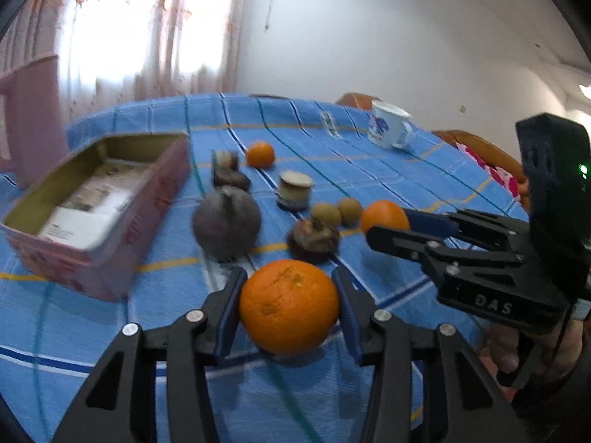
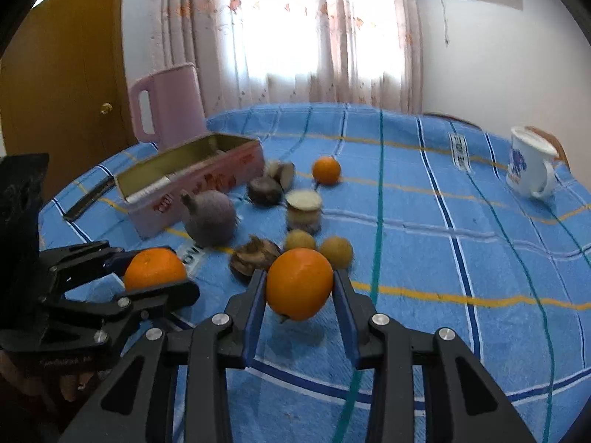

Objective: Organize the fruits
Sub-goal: 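Grasp an orange with the left gripper while the right gripper grasps another orange, then carry both oranges into the pink tin box and open both grippers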

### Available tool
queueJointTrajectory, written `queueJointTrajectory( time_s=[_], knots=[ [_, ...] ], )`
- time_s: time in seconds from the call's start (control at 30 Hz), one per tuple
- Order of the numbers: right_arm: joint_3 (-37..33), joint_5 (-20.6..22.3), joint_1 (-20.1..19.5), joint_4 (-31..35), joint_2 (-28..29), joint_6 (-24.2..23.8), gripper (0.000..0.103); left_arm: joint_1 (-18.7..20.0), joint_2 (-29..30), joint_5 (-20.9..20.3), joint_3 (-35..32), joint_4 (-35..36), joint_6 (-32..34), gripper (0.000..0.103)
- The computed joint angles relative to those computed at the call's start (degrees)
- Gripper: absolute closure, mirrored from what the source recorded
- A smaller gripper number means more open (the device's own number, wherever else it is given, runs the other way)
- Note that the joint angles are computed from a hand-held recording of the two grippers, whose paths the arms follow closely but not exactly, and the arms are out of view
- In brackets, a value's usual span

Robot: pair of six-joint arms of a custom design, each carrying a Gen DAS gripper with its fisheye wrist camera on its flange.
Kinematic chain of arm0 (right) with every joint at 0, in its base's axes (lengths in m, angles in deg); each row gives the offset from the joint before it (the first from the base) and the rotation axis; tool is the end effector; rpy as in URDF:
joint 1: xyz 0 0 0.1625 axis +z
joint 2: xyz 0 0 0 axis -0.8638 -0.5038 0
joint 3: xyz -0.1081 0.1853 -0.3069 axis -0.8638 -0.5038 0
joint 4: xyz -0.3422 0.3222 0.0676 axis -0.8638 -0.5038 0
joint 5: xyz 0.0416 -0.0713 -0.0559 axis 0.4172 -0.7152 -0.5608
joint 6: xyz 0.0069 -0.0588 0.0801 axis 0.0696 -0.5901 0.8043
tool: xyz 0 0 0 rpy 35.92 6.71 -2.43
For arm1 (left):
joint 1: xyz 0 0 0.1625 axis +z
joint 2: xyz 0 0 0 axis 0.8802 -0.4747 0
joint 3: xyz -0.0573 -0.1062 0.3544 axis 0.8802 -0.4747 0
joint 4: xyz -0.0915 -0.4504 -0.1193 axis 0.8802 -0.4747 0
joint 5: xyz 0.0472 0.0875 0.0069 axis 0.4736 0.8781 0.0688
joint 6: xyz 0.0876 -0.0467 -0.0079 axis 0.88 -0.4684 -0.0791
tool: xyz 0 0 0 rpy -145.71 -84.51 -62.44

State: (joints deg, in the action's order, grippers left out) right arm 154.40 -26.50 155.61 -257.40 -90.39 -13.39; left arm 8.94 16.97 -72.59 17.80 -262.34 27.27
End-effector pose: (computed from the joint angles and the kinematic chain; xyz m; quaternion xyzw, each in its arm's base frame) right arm 0.1825 -0.6877 0.0115 0.3430 -0.8437 0.3450 0.2271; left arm -0.0544 -0.6678 0.1192 0.2895 0.8671 -0.3533 0.1988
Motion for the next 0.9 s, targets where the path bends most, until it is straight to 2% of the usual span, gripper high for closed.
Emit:
queueJointTrajectory(
  time_s=[0.2,0.4,0.7,0.9],
  knots=[
    [-1.54,1.70,1.49,-0.78,0.65,-1.37,0.065,-0.66,-0.52,3.46,-0.85,-5.45,3.09,0.054],
    [-7.11,3.09,3.79,1.99,3.36,-2.96,0.065,-0.02,-0.32,5.47,-4.16,-7.83,4.47,0.054],
    [-18.57,4.07,6.16,11.54,9.51,-2.11,0.065,2.32,0.90,7.57,-10.44,-5.61,4.64,0.054],
    [-27.63,2.18,7.43,16.52,15.67,-2.49,0.065,3.87,1.82,8.74,-13.81,-2.99,3.82,0.054]
  ],
)
